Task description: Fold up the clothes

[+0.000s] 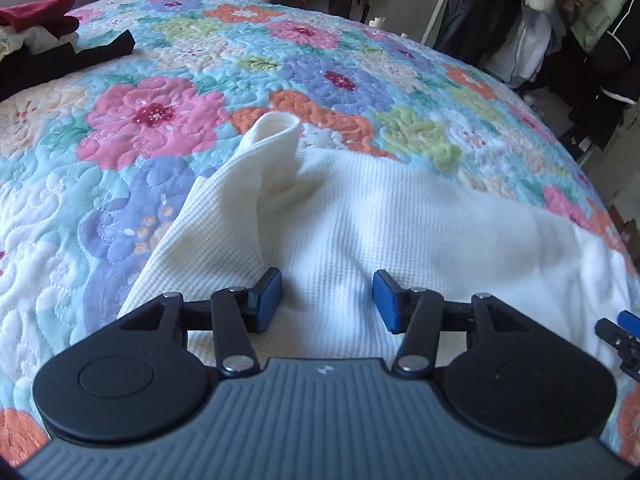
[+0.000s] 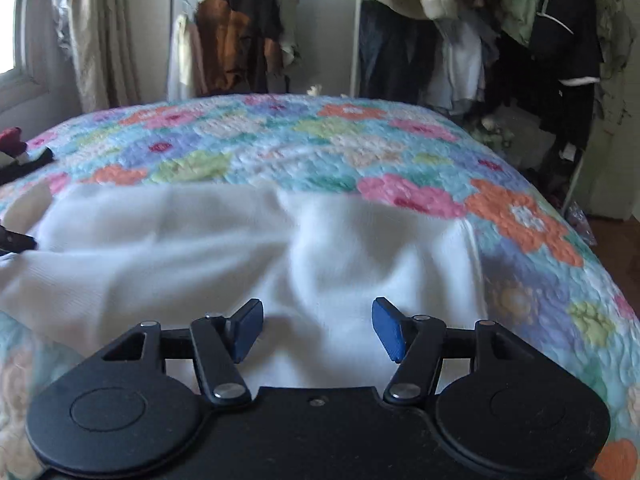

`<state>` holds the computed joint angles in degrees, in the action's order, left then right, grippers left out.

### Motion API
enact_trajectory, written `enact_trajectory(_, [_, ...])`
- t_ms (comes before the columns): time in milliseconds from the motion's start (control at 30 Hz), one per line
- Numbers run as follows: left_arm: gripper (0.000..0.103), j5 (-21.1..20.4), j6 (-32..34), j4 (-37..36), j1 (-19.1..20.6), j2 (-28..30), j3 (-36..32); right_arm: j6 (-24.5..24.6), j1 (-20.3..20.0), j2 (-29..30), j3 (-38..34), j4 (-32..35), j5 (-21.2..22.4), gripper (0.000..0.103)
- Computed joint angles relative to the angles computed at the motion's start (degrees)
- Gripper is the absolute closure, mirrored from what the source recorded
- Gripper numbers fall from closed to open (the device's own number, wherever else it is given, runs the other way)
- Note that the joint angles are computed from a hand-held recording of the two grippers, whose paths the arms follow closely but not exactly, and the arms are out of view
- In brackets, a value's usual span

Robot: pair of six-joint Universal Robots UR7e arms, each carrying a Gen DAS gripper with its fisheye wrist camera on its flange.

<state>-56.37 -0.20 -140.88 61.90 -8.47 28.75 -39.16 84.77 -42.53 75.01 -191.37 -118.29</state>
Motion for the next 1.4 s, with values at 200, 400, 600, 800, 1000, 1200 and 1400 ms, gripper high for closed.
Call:
enact_trajectory(200, [0.068, -1.95, -6.7, -1.15, 2.19, -1.72, 1.11, 4.87, -3.67, -2.19, 1.87, -0.93, 1.02, 0.022])
enact_trajectory(400, [0.082, -6.79, -16.67, -2.37, 3.91, -5.37, 5.37, 8.43, -2.24, -3.21, 4.25, -9.42, 3.2, 0.028])
enact_trajectory(600, [0.026, -9.16, -15.29, 0.64, 1.25, -8.02, 9.02, 26.31, -2.68, -11.27, 9.36, 8.13, 11.62, 0.026])
enact_trajectory(800, [0.024, -14.17, -19.94, 6.06, -0.65, -9.94, 11.97, 44.79, -4.62, -13.94, 12.13, 18.13, 13.06, 0.026])
enact_trajectory(1000, [0.024, -16.38, -24.14, 1.91, -0.09, -8.97, 14.7, 55.03, -9.43, -12.07, 17.73, 2.31, 24.92, 0.025])
enact_trajectory(1200, [0.024, -7.8, -23.69, 0.67, -0.32, -7.63, 14.59, 54.06, -9.35, -5.3, 12.67, -8.48, 23.02, 0.08])
enact_trajectory(1400, [0.024, -1.72, -20.77, -0.36, -1.2, -8.11, 15.6, 42.61, -9.26, -8.31, 13.58, -11.34, 25.23, 0.088])
